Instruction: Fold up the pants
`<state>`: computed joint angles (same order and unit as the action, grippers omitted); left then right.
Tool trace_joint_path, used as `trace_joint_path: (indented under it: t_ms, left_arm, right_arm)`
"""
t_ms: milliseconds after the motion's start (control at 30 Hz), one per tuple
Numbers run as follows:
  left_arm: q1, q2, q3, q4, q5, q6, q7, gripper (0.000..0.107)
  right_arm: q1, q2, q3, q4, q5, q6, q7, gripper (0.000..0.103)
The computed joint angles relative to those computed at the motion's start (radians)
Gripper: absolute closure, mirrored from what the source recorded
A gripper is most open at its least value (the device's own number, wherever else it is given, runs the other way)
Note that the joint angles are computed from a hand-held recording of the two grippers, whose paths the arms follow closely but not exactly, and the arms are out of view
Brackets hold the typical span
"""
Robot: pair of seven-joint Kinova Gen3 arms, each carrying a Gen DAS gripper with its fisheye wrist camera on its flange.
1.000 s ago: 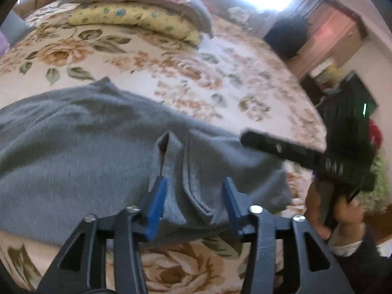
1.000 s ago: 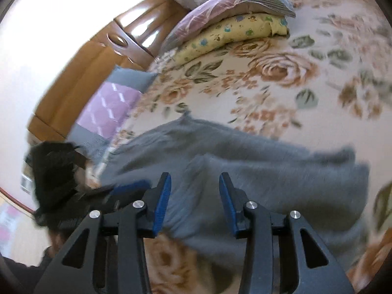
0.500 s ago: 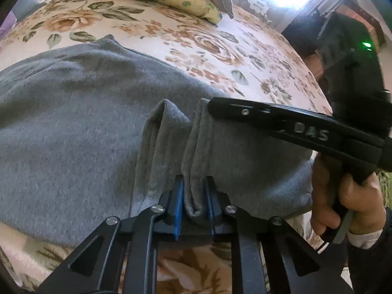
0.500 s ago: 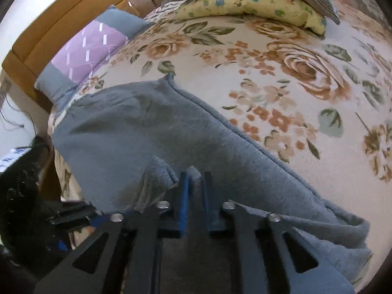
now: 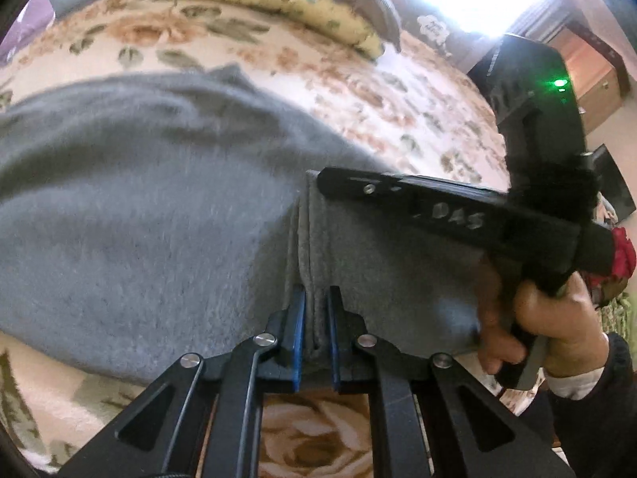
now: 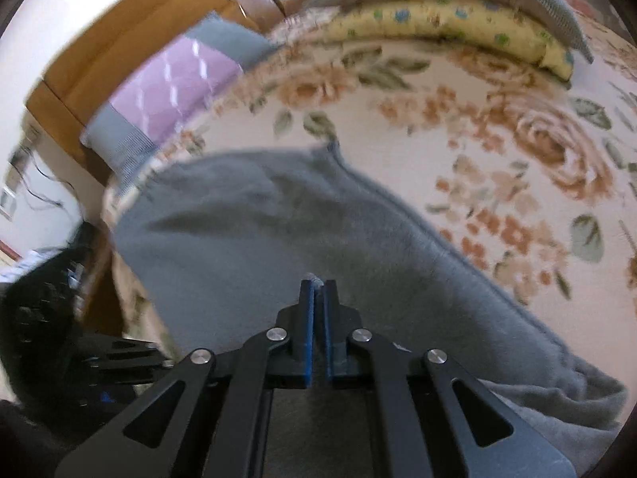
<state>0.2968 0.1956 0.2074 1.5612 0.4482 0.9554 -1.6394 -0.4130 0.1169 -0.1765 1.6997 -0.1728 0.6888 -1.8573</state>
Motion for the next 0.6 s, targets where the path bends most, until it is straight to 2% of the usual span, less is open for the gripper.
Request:
trace_joint_path:
  t_ms: [133,267,600]
  left_arm:
    - [-0.008,0.006,0.002,0.023,0.025,-0.019,-0.010,0.098]
    - [-0.040,-0.012,-0.005,0.034,0.080,-0.005,-0.027,0.093]
    - [-0.093,-0.128,-0.058,0.107,0.113,-0.024,-0.036,0.094]
  right_arm:
    - [-0.015,-0.003,0.003,0.056,0.030,-0.078,-0.052,0.094]
    - [0.002,-0.026,-0.001,0.038,-0.007,-0.058,-0.031,0.092]
    - [-0.006,-0.047,-0.007,-0.055,0.001,-0.026,-0.001,0.092]
